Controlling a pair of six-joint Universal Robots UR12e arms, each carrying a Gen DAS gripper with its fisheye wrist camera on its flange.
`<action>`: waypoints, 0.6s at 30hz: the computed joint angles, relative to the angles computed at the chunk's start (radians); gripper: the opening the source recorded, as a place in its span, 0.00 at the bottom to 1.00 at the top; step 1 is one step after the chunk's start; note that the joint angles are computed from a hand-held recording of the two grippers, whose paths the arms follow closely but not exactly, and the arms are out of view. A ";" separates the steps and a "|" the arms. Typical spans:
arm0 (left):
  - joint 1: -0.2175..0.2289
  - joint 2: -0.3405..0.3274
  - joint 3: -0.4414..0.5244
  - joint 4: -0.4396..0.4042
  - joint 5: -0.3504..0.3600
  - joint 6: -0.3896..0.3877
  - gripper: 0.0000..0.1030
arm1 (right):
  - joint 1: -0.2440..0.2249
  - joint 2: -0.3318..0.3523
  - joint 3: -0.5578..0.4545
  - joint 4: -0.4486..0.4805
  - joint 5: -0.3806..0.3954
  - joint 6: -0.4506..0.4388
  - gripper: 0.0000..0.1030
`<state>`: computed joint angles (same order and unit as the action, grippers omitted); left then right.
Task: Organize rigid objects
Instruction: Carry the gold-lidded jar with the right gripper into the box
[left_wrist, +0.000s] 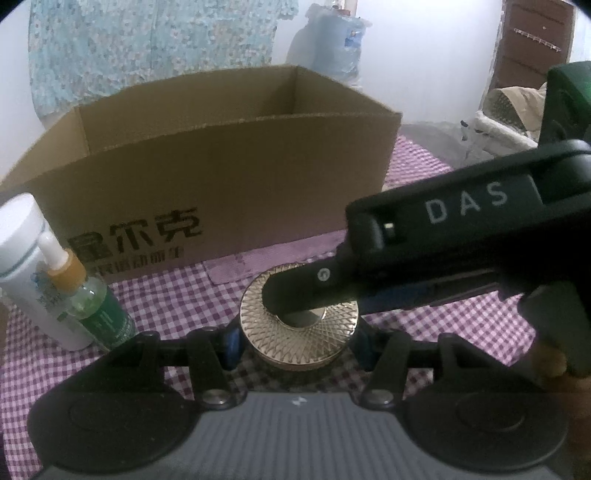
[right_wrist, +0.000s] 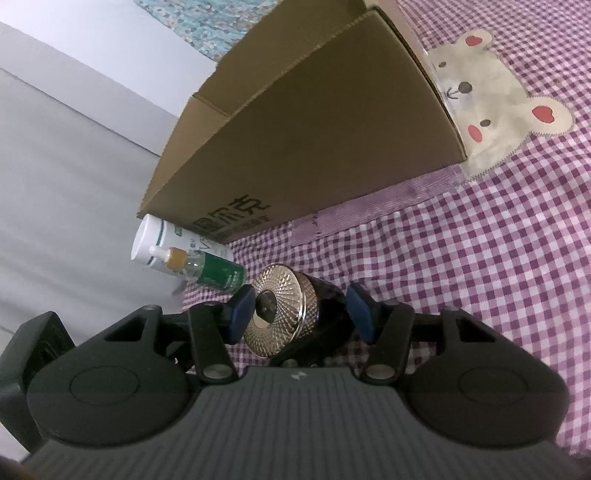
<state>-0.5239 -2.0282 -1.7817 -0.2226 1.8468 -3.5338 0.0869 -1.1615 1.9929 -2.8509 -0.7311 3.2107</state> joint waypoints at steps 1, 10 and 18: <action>-0.004 0.004 -0.001 0.005 0.010 0.002 0.55 | 0.000 -0.005 0.002 -0.003 0.002 -0.002 0.53; -0.009 0.047 -0.004 0.077 0.078 0.057 0.55 | 0.001 -0.055 0.004 -0.088 0.041 -0.017 0.53; 0.036 0.060 0.056 0.089 0.059 0.108 0.55 | 0.003 -0.049 -0.109 -0.054 0.100 -0.066 0.53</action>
